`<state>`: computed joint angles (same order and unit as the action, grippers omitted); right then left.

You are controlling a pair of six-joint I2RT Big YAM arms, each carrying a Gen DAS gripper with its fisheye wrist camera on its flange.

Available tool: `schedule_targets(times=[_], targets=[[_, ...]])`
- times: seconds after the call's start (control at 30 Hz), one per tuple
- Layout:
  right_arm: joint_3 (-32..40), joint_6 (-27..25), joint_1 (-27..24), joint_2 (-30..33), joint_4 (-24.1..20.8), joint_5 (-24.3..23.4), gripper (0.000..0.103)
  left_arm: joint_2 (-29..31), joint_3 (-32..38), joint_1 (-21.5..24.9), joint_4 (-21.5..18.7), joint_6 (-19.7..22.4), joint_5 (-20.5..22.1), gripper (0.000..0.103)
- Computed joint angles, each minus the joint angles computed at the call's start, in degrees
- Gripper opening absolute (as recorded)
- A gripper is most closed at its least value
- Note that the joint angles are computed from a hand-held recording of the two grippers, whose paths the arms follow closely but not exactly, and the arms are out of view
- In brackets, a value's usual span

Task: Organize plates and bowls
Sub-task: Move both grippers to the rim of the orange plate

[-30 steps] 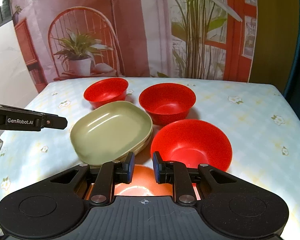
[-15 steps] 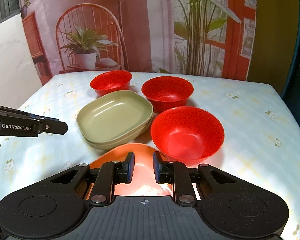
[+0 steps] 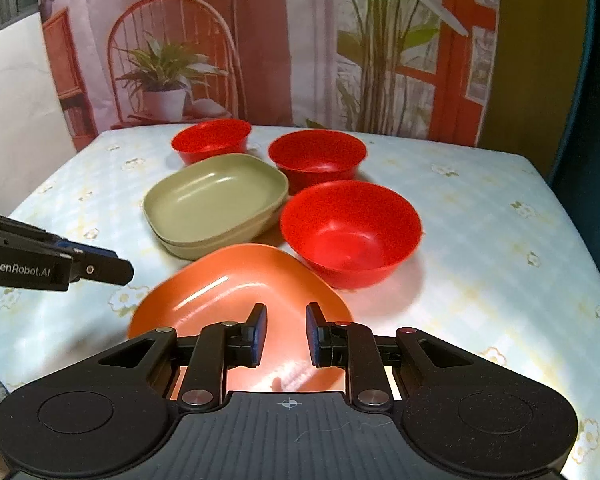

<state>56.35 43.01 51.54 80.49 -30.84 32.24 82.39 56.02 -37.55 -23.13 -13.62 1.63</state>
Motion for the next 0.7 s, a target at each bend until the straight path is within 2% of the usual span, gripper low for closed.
schedule_targets(times=[0.2,0.27,0.3,0.33,0.7], targets=[[-0.97,1.89,-1.14,-0.15,-1.30,0.88,0.020,1.41,0.41,0.06,0.10,-0.28,1.70,0.020],[-1.16,1.78,-1.57,0.07,-1.37,0.84,0.020,1.68,0.37,0.09,0.48,-0.44,2.23,0.028],[-1.25,1.71,-1.83,0.20,-1.33,0.78,0.020,1.81,0.38,0.02,0.76,-0.52,2.27,0.036],[-1.32,1.65,-2.05,0.34,-1.21,0.70,0.020,1.97,0.40,-0.07,1.13,-0.56,2.30,0.037],[-2.21,1.82,-3.71,1.49,0.72,-2.39,0.020,4.61,2.19,-0.52,-0.92,-0.34,3.66,0.037]])
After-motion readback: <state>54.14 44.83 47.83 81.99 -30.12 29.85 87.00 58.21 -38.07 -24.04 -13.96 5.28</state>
